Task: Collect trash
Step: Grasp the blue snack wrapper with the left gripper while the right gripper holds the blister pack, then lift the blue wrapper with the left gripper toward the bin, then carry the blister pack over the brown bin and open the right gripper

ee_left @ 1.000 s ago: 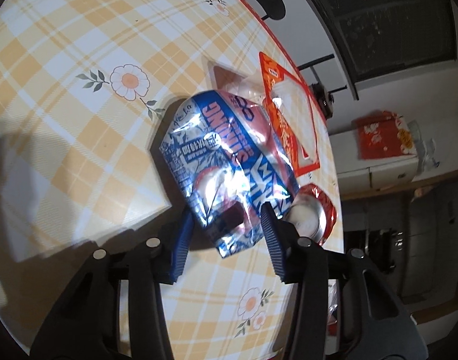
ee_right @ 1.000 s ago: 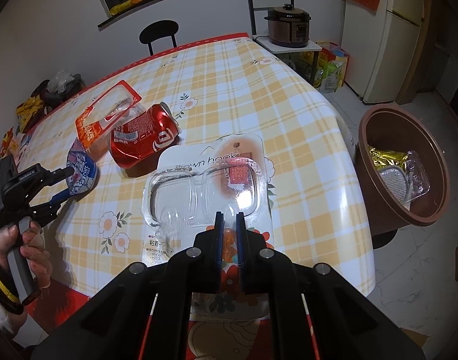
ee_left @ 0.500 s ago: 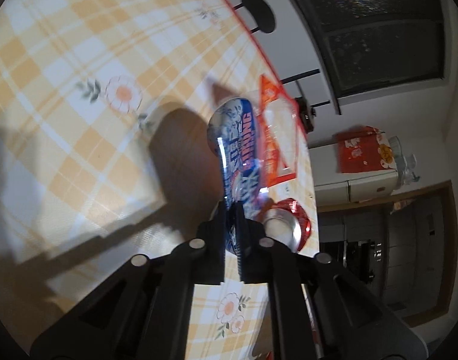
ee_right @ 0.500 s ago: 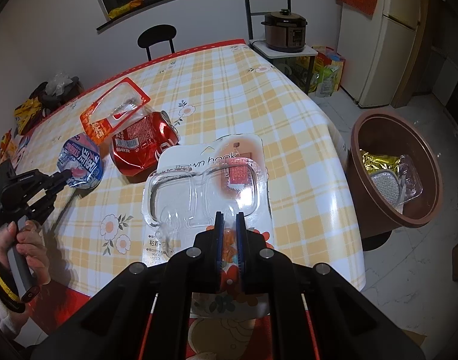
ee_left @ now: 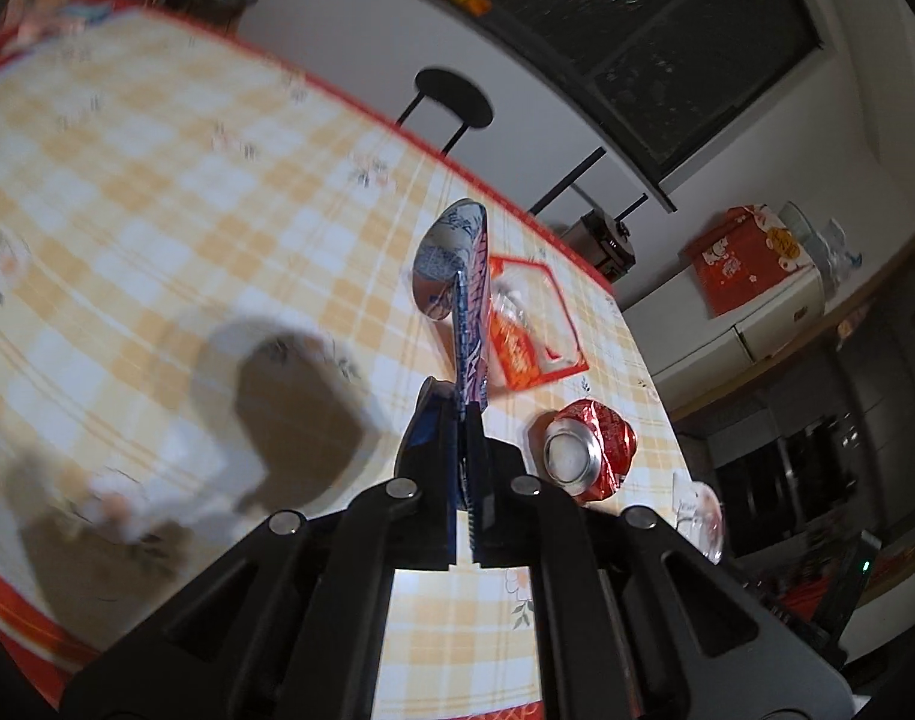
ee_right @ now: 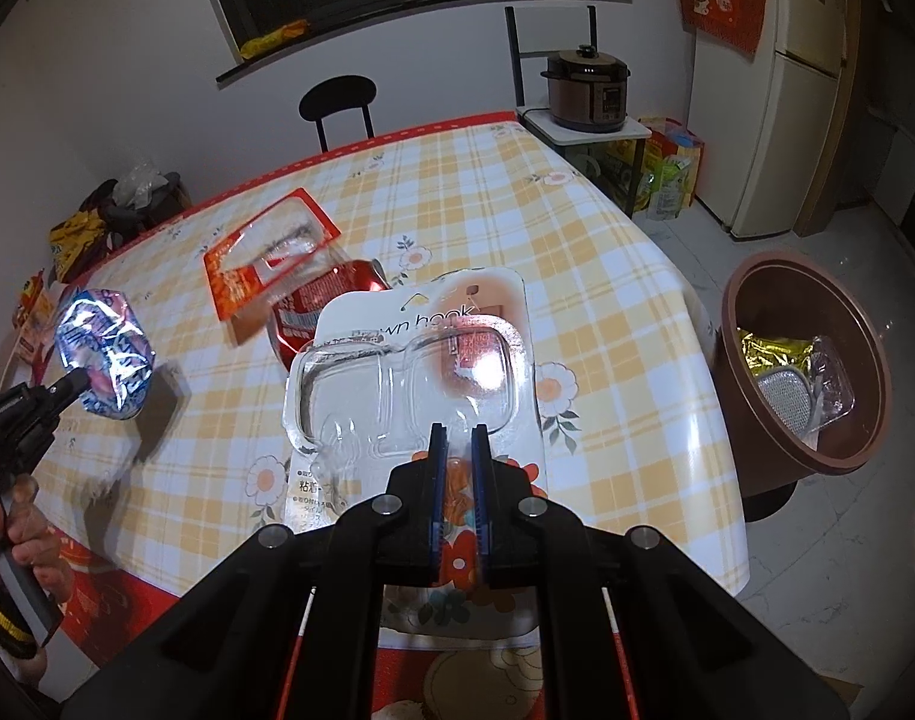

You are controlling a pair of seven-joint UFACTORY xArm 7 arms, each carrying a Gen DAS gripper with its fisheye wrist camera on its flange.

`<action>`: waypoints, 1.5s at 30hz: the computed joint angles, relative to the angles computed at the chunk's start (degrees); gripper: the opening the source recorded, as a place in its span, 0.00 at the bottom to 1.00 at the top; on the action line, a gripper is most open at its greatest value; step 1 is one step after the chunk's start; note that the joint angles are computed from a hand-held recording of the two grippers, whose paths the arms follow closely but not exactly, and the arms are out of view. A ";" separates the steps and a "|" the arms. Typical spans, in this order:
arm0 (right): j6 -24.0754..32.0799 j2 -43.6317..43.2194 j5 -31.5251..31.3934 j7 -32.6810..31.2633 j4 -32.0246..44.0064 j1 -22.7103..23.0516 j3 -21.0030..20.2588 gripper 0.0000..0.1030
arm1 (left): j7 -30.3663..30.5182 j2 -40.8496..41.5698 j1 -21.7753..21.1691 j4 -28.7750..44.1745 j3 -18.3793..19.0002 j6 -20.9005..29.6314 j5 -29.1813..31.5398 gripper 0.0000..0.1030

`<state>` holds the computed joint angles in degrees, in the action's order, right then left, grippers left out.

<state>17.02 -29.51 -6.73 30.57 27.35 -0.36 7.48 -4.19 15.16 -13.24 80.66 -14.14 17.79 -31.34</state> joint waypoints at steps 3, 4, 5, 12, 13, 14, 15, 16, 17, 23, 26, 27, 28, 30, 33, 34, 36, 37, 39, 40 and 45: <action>-0.47 -1.23 -0.21 1.01 -0.03 -0.53 0.49 0.09 | 1.15 -2.56 -0.11 -1.49 0.32 -1.09 0.89 0.06; -0.63 -1.74 -0.25 1.23 -0.16 -0.69 0.51 0.09 | 1.65 -3.36 -0.12 -1.80 0.36 -1.28 0.96 0.06; -0.79 -2.40 -0.26 1.54 -0.34 -0.94 0.53 0.09 | 1.87 -4.09 -0.28 -2.10 0.54 -1.39 1.23 0.06; -2.05 -7.39 0.28 0.69 -3.05 -2.87 -2.03 0.09 | 1.66 -6.43 -2.61 -2.47 1.35 -3.08 3.30 0.06; -2.03 -7.87 0.71 0.06 -3.37 -3.10 -2.98 0.09 | 0.53 -6.77 -3.16 -2.66 1.51 -3.60 3.96 0.06; -2.13 -8.17 1.10 -0.53 -3.61 -3.33 -3.68 0.09 | -0.58 -7.16 -3.63 -2.87 1.56 -4.02 4.40 0.06; -2.27 -8.76 1.49 -1.41 -3.99 -3.54 -4.63 0.09 | -1.81 -7.31 -4.15 -2.98 1.69 -4.41 5.16 0.06; -2.44 -9.53 1.65 -2.74 -4.35 -4.03 -5.84 0.09 | -3.27 -7.51 -4.73 -3.03 1.88 -4.61 6.28 0.06; -2.67 -9.90 1.88 -3.73 -4.51 -4.55 -6.49 0.09 | -5.01 -7.66 -5.44 -3.00 2.09 -4.85 7.81 0.06; -2.94 -11.57 3.54 -12.40 -5.09 -9.45 -13.42 0.09 | -19.46 -6.98 -10.39 -1.31 4.30 -6.06 21.29 0.06; -3.39 -10.48 4.69 -17.57 -4.52 -12.27 -17.41 0.09 | -28.25 -6.45 -13.23 -0.04 5.64 -5.65 29.35 0.06; -3.68 -9.93 5.19 -18.97 -4.30 -13.07 -18.39 0.09 | -30.74 -6.19 -14.01 0.50 5.90 -5.30 31.66 0.06; -4.14 -8.89 5.57 -20.89 -3.77 -13.97 -19.97 0.09 | -32.86 -5.88 -14.66 1.13 6.10 -4.88 33.72 0.06; -5.21 -6.68 6.33 -24.31 -2.82 -15.20 -22.15 0.09 | -37.37 -5.35 -16.13 2.35 6.74 -3.87 38.19 0.06; -6.84 -2.27 8.48 -29.32 -0.75 -15.16 -25.77 0.09 | -43.88 -4.46 -18.24 4.47 7.51 -1.79 44.33 0.06; -7.42 -0.41 9.49 -31.28 0.23 -14.55 -27.46 0.09 | -45.92 -4.07 -19.02 5.39 7.76 -0.80 46.40 0.06; -8.35 2.36 11.63 -34.31 1.51 -13.40 -29.67 0.09 | -49.21 -3.47 -20.22 6.95 8.04 0.90 49.91 0.06; -8.76 4.38 13.17 -36.50 2.67 -11.91 -31.77 0.09 | -50.73 -3.12 -20.80 7.77 8.13 1.80 51.51 0.06; -9.00 7.03 15.93 -39.50 4.43 -9.99 -33.98 0.09 | -53.59 -2.34 -21.96 9.48 8.32 3.55 54.43 0.06; -9.13 8.77 17.99 -41.80 5.63 -7.98 -36.11 0.09 | -54.19 -1.93 -22.11 10.22 8.19 4.17 55.10 0.06; -9.14 13.12 26.82 -50.70 8.80 -1.96 -41.73 0.09 | -57.67 -0.04 -24.29 13.85 8.01 8.03 58.97 0.06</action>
